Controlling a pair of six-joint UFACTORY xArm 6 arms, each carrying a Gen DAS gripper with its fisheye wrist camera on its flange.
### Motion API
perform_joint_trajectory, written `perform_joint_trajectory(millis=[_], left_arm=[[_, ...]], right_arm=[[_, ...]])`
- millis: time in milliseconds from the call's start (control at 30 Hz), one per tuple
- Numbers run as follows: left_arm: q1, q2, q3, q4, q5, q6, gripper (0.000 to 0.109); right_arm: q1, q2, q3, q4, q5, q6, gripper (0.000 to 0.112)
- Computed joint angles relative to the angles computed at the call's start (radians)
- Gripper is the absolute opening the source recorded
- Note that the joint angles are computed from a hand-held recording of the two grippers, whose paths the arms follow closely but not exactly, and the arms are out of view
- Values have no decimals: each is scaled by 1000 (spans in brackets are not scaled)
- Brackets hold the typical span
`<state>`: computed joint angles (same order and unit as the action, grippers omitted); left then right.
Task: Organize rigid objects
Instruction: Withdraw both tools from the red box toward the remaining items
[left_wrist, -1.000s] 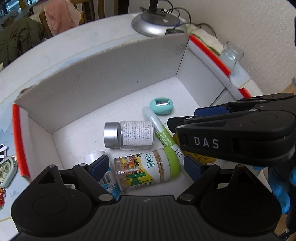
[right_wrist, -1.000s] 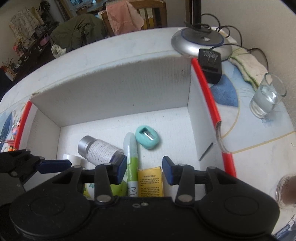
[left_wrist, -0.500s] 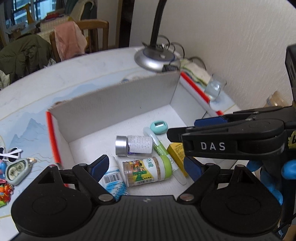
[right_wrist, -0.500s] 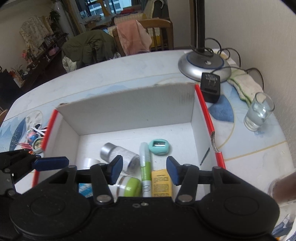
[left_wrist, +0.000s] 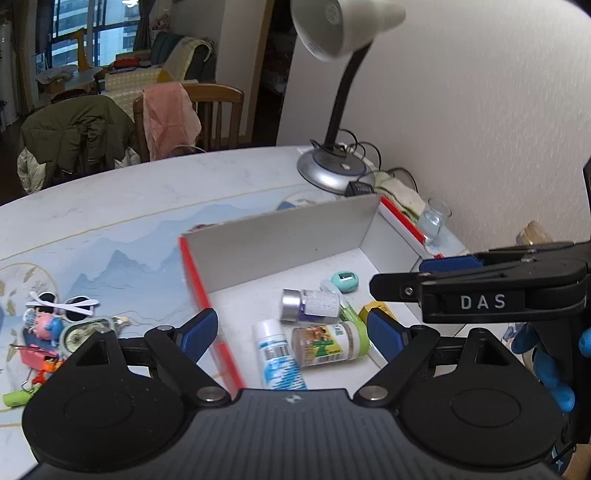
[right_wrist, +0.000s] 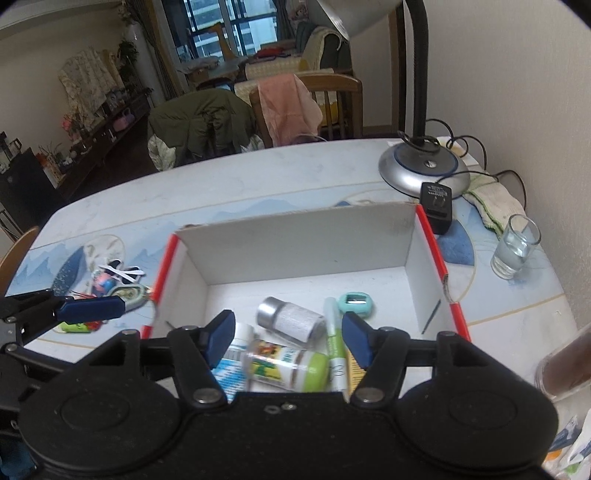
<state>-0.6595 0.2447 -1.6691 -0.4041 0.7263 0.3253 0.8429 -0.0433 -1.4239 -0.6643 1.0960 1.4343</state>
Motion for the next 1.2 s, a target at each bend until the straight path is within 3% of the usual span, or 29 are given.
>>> perform_joint_trajectory(millis=[400,800,900,1200], left_arm=[[107,-118,132,-88,-36,84,89],[231,-168,198,-156,-21,178,92],[261,-173,209,-184,-25,220,103],[354,-159,212,-216,-14,298,103]], right_arm=[[98,127,-172,-74,111,99,87],[165,318,-426,-96,184,126,94],[177,376,-505,-101,202,120,96],[196,570,-768,-99,247,77,103]])
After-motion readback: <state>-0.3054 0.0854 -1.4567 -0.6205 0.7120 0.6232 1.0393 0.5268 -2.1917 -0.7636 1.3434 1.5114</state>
